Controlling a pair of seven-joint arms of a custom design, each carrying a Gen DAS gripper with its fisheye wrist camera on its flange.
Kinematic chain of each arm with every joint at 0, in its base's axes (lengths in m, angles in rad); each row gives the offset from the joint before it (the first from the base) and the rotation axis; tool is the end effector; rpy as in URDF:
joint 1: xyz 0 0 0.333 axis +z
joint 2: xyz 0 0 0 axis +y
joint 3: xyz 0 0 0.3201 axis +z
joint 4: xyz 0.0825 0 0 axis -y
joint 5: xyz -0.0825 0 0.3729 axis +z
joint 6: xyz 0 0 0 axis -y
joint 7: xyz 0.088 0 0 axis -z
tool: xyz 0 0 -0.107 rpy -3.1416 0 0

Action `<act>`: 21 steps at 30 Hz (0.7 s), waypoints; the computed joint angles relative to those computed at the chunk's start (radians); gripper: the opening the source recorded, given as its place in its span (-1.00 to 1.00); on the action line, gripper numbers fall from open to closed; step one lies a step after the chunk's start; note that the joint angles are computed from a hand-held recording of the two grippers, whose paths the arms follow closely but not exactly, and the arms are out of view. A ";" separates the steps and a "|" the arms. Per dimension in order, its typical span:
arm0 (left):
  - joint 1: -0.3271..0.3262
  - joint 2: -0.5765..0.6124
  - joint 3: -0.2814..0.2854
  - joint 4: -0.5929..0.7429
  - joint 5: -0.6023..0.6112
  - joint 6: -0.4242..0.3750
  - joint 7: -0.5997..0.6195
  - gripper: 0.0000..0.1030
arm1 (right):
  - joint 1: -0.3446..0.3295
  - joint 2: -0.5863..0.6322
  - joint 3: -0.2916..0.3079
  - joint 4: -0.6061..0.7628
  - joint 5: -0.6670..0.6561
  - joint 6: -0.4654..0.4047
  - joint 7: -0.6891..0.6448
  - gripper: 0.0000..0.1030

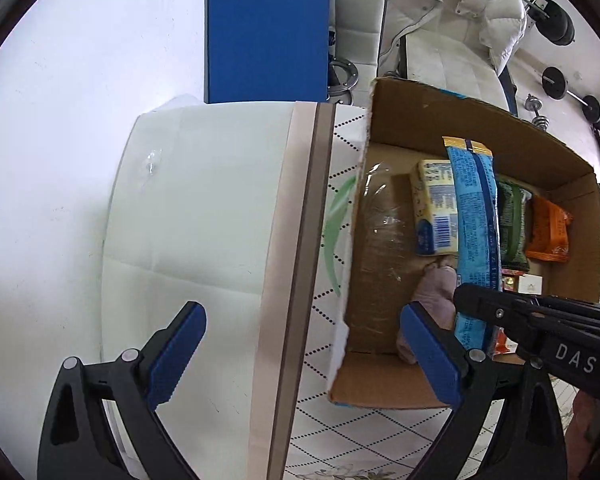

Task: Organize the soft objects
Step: 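Carry the blue packet into the box beside the cloth and release it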

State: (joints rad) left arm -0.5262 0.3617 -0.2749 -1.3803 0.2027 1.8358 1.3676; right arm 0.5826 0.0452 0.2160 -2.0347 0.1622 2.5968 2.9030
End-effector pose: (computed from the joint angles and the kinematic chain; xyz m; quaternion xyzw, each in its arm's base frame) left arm 0.4974 -0.4464 0.5302 -0.4571 0.8863 -0.0369 0.0643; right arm 0.4164 0.4206 0.4902 -0.4274 0.8651 0.1310 0.2276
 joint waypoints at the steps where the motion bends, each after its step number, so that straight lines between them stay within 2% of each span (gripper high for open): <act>1: -0.001 0.004 0.002 0.005 0.004 -0.003 -0.001 0.94 | -0.004 0.014 -0.002 0.008 0.012 0.008 -0.021 -0.72; 5: 0.013 0.011 0.003 0.012 -0.022 -0.005 0.003 0.94 | -0.019 0.037 0.010 -0.022 0.174 0.115 -0.164 -0.65; 7: 0.016 0.009 0.003 0.008 -0.024 -0.001 0.005 0.94 | -0.023 0.047 0.010 -0.019 0.205 0.111 -0.199 -0.61; 8: 0.016 0.006 0.003 0.004 -0.024 0.001 0.007 0.94 | -0.023 0.051 0.009 -0.015 0.208 0.101 -0.207 -0.50; 11: 0.016 -0.001 0.000 -0.003 -0.027 0.004 0.010 0.94 | -0.020 0.054 0.003 -0.013 0.193 0.083 -0.197 -0.42; 17: 0.013 -0.018 -0.008 -0.012 -0.040 0.008 0.013 0.94 | -0.013 -0.003 -0.001 -0.065 0.153 0.082 -0.145 -0.41; 21: 0.009 -0.039 -0.017 -0.027 -0.053 0.015 0.012 0.94 | -0.010 -0.093 0.003 -0.129 0.056 0.049 -0.039 -0.41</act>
